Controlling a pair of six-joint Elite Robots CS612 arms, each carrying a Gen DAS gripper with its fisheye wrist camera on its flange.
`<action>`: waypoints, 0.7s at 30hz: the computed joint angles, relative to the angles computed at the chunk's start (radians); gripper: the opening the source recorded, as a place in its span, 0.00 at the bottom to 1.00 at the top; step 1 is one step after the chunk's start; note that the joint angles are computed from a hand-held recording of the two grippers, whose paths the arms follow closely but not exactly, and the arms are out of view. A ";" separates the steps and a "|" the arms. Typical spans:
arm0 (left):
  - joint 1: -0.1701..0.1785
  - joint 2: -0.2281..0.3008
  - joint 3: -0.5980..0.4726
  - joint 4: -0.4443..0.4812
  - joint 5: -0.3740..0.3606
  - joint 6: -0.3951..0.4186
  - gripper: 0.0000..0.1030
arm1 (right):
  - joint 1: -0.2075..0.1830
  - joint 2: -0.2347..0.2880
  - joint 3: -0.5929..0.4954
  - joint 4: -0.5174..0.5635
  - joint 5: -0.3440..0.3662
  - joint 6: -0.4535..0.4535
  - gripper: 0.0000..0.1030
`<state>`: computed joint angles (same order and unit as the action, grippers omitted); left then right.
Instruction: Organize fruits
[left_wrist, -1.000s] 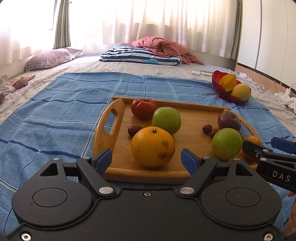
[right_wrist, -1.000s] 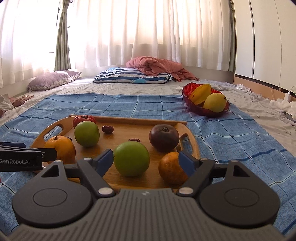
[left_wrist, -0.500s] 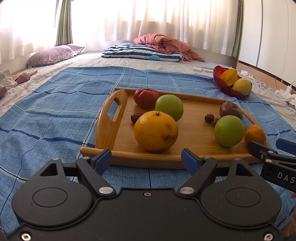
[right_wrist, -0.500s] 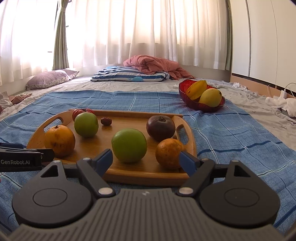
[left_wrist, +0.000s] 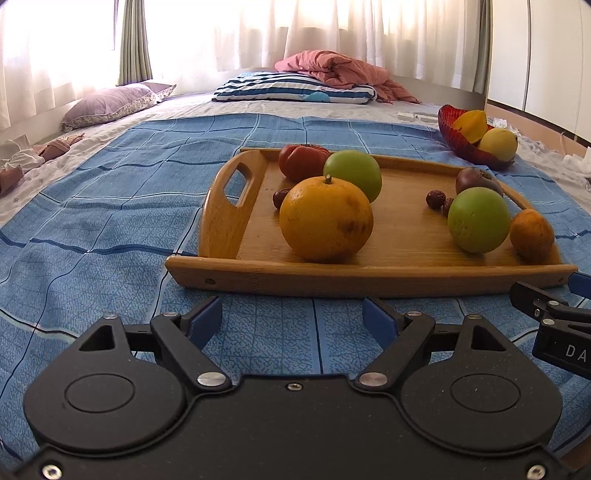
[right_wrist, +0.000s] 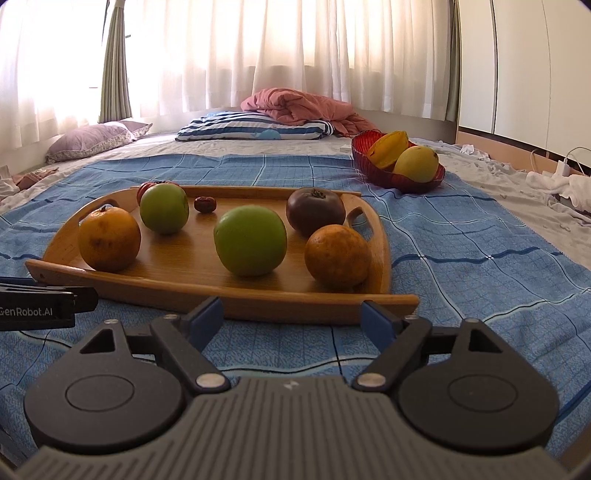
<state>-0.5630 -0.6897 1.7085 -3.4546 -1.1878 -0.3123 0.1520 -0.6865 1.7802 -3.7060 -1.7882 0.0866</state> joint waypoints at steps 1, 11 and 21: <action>0.000 0.002 -0.001 0.002 0.001 0.000 0.80 | 0.002 0.002 -0.001 0.000 -0.006 -0.003 0.87; -0.006 0.012 0.000 -0.013 0.009 0.012 0.88 | 0.007 0.019 -0.010 0.005 -0.020 -0.012 0.88; -0.009 0.020 -0.004 -0.016 0.019 0.014 0.93 | 0.007 0.030 -0.020 0.018 -0.023 -0.007 0.90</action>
<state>-0.5720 -0.6702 1.7046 -3.4705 -1.1687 -0.2980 0.1592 -0.6568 1.7600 -3.6876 -1.8115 0.0800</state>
